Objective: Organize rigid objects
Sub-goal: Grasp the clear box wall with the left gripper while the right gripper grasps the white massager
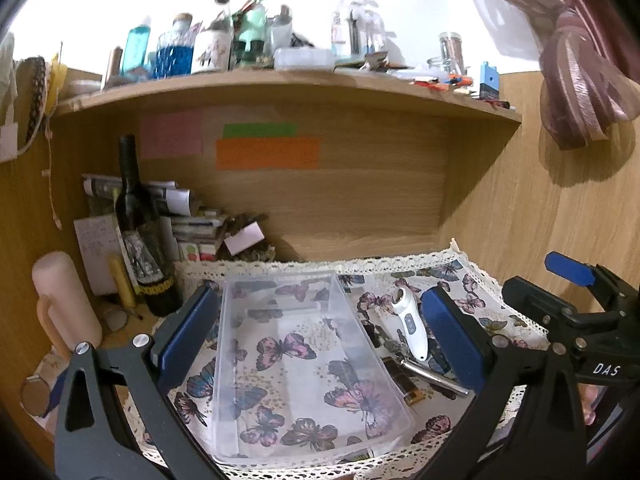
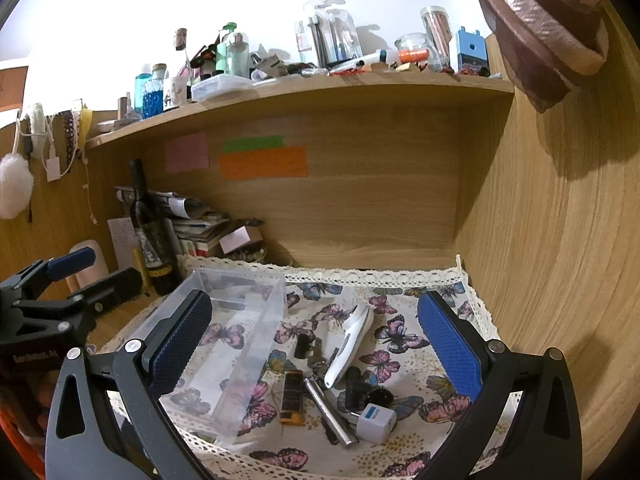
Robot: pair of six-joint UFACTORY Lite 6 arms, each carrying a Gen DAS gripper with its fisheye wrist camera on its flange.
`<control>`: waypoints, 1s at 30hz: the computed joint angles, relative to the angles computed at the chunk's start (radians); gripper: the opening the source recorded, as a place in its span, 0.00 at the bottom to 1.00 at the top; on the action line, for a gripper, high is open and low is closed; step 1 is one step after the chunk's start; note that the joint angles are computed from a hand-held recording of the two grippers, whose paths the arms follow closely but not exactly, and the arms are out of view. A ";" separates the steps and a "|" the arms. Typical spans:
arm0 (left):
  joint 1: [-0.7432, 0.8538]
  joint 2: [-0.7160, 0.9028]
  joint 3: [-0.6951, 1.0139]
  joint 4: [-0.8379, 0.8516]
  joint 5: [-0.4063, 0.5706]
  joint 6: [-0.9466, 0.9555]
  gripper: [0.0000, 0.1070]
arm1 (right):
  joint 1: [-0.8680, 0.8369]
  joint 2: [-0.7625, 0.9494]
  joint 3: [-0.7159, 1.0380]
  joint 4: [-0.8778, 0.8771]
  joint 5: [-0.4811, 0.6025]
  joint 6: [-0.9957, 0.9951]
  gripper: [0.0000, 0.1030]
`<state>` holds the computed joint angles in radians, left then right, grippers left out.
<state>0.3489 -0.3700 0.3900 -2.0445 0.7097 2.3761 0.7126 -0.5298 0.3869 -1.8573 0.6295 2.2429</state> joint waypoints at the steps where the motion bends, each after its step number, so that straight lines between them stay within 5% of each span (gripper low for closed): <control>1: -0.001 0.032 0.016 -0.003 -0.005 0.001 0.86 | -0.015 0.004 0.001 -0.014 -0.017 0.007 1.00; 5: -0.003 0.150 0.095 0.048 -0.031 -0.047 0.70 | -0.070 0.049 0.009 -0.089 -0.059 0.075 0.98; 18: 0.060 0.529 0.423 0.207 -0.187 -0.181 0.40 | -0.275 0.255 0.102 -0.265 -0.216 0.197 0.60; 25: 0.059 0.721 0.623 0.547 -0.246 -0.489 0.28 | -0.405 0.391 0.197 -0.420 -0.344 0.307 0.44; 30: 0.044 0.828 0.733 0.756 -0.239 -0.686 0.15 | -0.457 0.514 0.302 -0.361 -0.410 0.217 0.39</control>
